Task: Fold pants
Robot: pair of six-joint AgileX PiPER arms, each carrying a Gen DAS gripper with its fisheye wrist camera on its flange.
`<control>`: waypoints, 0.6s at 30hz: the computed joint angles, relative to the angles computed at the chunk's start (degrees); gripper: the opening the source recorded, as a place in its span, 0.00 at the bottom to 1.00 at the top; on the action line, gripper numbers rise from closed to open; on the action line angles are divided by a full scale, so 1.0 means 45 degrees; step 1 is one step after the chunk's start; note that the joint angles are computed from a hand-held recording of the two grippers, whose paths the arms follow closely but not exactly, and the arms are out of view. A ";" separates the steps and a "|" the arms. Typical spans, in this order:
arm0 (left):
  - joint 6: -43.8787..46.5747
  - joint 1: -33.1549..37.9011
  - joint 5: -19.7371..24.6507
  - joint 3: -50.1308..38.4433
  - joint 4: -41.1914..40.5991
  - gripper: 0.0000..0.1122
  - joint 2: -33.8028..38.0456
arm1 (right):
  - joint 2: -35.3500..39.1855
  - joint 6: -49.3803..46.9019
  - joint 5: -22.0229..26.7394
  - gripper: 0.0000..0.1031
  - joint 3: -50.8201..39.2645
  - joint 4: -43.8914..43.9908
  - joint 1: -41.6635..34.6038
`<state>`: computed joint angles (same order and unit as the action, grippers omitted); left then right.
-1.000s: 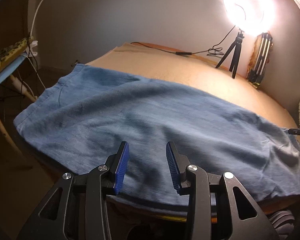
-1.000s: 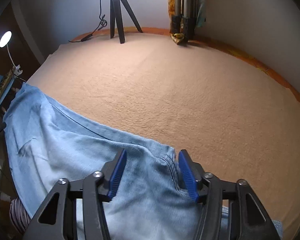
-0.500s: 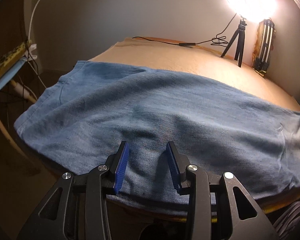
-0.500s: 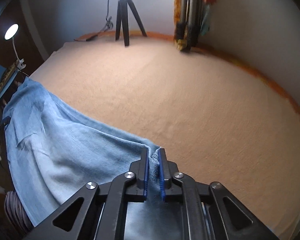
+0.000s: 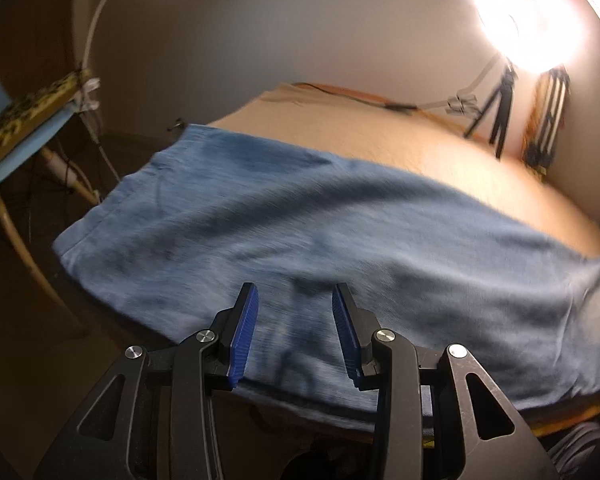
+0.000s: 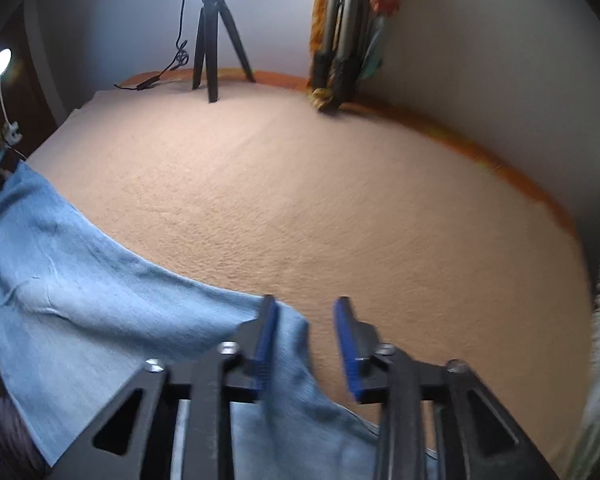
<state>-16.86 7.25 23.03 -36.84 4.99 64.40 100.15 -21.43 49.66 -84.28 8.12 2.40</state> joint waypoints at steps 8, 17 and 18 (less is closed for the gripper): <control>0.3492 0.2348 0.0508 0.0316 -0.3245 0.33 -0.1105 | -0.1864 -0.0828 0.0035 0.33 0.1319 0.1456 0.0562; 1.0058 0.6937 0.2541 0.0484 -0.8587 0.33 -0.1728 | -0.2927 -0.0799 0.0223 0.34 0.1871 0.2579 0.2670; 1.0928 0.7532 0.2777 0.0500 -0.9119 0.33 -0.1723 | -0.2964 -0.0817 0.0297 0.34 0.1816 0.2754 0.2969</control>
